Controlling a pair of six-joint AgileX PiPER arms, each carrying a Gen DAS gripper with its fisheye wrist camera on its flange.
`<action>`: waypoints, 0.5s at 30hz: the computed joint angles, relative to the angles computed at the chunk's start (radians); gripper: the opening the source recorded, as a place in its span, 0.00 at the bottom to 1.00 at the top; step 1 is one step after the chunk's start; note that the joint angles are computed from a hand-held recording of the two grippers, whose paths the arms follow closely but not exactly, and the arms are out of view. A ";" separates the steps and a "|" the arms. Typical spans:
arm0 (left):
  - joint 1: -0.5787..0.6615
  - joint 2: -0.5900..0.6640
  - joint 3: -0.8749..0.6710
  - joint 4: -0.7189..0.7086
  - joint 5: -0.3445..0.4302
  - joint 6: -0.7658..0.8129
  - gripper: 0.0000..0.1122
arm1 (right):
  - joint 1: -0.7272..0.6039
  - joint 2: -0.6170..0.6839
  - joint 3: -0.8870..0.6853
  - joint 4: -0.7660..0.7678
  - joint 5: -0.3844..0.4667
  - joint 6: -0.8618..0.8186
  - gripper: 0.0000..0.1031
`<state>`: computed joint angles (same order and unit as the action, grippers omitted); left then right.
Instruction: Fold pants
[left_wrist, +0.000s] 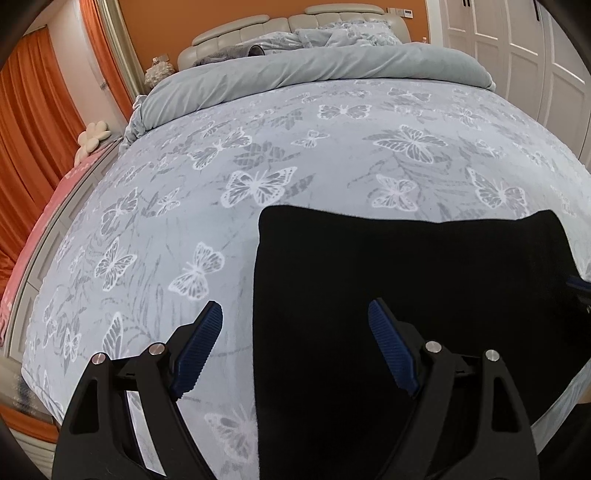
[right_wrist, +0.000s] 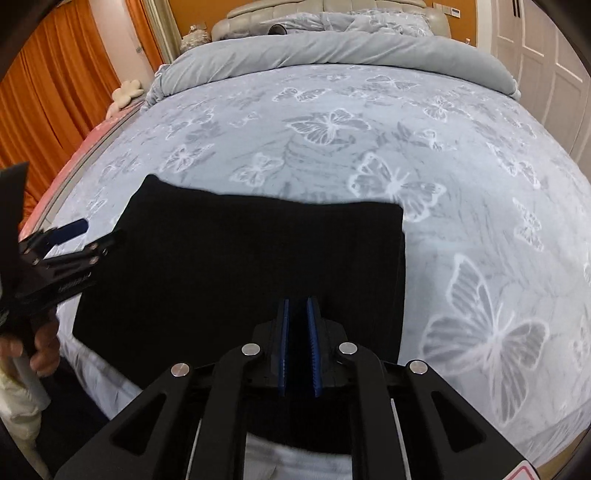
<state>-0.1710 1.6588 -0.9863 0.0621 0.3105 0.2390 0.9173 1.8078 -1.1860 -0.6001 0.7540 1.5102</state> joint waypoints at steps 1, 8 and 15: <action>0.001 0.001 0.002 0.000 -0.001 0.002 0.71 | -0.001 0.013 0.005 0.020 -0.005 -0.012 0.11; 0.023 -0.016 0.034 -0.032 -0.008 0.042 0.71 | 0.037 -0.048 0.058 -0.024 -0.042 0.080 0.16; 0.046 -0.053 0.103 -0.069 -0.029 0.112 0.72 | 0.079 -0.054 0.058 -0.083 0.002 0.157 0.34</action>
